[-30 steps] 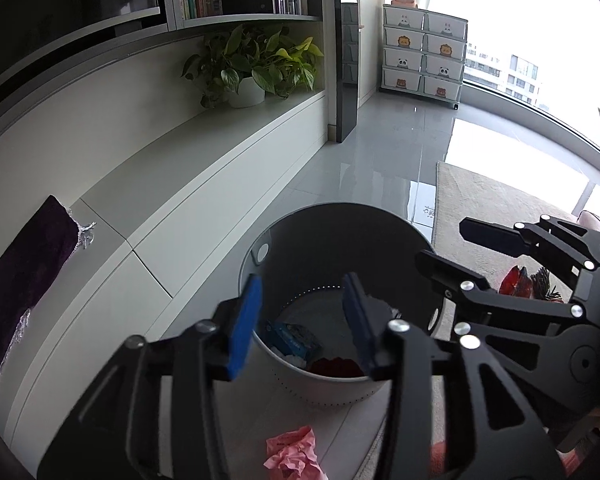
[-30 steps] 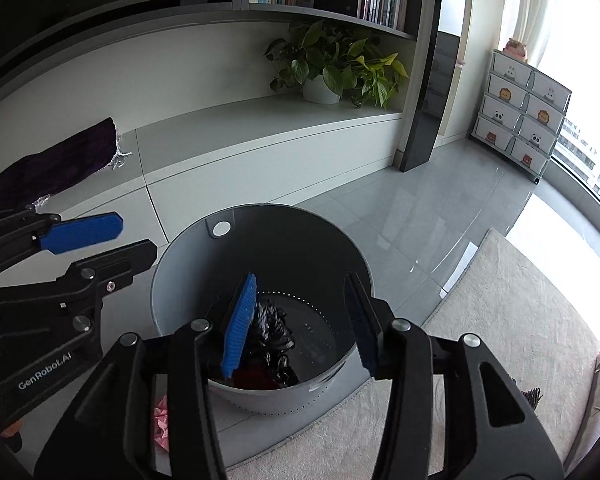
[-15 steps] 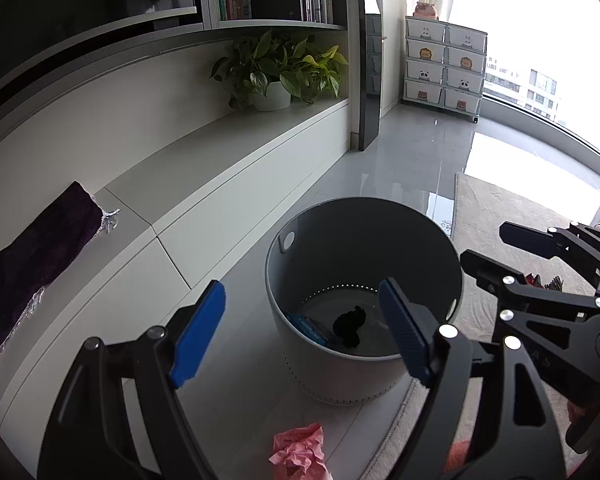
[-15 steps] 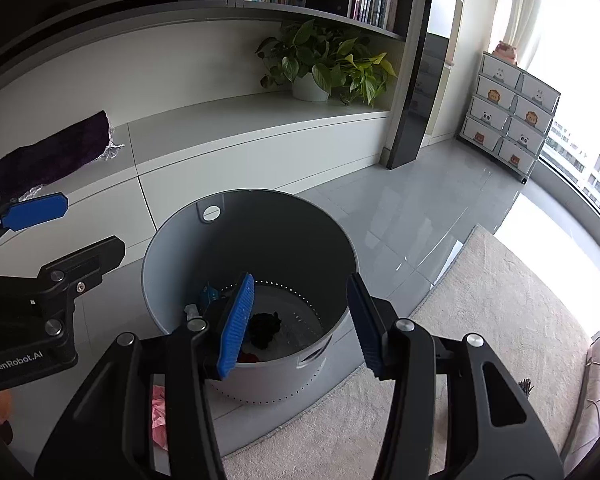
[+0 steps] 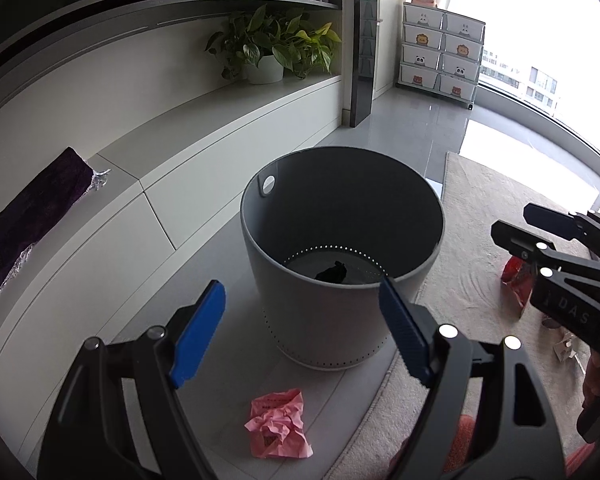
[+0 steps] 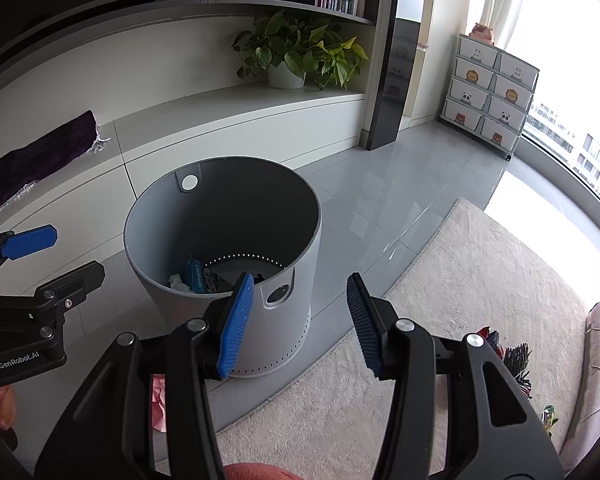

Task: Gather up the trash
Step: 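Move both tools back toward the red gift bag and red can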

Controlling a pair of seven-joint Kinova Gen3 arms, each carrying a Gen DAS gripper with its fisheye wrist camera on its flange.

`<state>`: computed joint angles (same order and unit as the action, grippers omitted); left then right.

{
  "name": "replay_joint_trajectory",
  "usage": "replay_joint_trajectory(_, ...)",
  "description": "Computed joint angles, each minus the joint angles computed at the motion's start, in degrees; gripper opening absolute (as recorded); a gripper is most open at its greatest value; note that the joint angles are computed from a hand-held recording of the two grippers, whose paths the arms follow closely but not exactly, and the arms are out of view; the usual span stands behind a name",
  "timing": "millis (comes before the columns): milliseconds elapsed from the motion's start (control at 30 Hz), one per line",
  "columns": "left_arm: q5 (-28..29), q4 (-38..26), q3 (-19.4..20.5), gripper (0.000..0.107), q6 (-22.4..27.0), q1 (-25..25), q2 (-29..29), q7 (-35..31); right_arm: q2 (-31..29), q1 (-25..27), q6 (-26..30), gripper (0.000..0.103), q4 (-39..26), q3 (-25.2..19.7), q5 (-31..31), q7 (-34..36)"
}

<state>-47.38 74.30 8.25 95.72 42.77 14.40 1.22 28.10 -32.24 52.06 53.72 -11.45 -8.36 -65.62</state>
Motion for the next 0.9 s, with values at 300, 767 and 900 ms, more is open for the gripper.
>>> replay_joint_trajectory(300,3.11,0.22,0.24,0.079,-3.05,1.97,3.28,3.37,-3.99,4.12,-5.78,0.047,10.65,-0.14,-1.40,0.62)
replay_joint_trajectory(767,4.17,-17.12,-4.68,0.079,-12.16,4.04,16.79,-12.70,-6.39,14.37,-12.26,0.059,19.51,3.33,-1.45,-1.65)
replay_joint_trajectory(900,6.09,-24.94,-5.98,0.079,-14.06,3.95,22.09,-18.88,-5.53,18.05,-12.85,0.062,19.81,4.65,-1.20,-2.95)
